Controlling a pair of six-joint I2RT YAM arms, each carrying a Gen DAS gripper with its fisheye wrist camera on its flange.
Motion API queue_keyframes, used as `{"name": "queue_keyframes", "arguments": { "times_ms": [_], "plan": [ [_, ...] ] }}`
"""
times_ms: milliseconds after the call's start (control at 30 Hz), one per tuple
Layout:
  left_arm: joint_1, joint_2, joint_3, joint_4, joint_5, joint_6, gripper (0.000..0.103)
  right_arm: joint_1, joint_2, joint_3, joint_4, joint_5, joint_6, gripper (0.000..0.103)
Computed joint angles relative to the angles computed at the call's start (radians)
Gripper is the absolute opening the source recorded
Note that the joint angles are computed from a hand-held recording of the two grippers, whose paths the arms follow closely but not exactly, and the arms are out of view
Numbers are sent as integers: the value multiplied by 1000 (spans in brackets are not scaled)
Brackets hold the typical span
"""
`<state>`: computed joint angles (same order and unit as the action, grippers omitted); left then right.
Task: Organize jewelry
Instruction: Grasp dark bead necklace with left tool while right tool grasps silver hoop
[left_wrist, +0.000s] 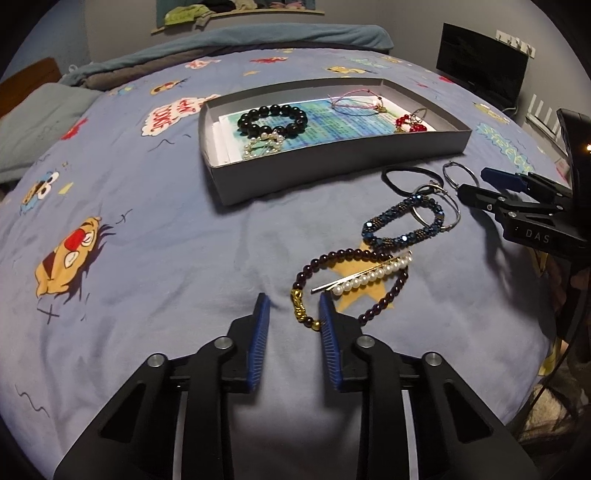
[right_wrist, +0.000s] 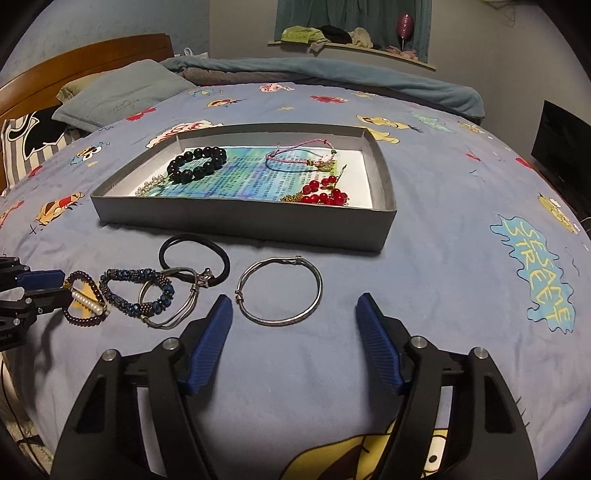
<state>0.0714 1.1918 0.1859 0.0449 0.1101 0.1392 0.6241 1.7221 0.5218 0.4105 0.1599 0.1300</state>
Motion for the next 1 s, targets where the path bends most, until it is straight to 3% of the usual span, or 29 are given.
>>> {"name": "queue_keyframes", "arguments": {
  "times_ms": [200,300,333,667,1000],
  "plan": [
    [-38,62,11,61,-55,1,8,-8,25,15,13,-13,4,66],
    [-20,56,16,57,-32,10,7,-18,43,26,23,-39,11,59],
    [-14,38,13,49,-24,15,7,-22,45,26,28,-50,10,51],
    [22,-229,24,-155,60,47,6,-21,-4,0,32,-59,18,50],
    [19,-371,99,-300,118,48,6,-16,-139,-24,-21,-51,-1,50]
  ]
}}
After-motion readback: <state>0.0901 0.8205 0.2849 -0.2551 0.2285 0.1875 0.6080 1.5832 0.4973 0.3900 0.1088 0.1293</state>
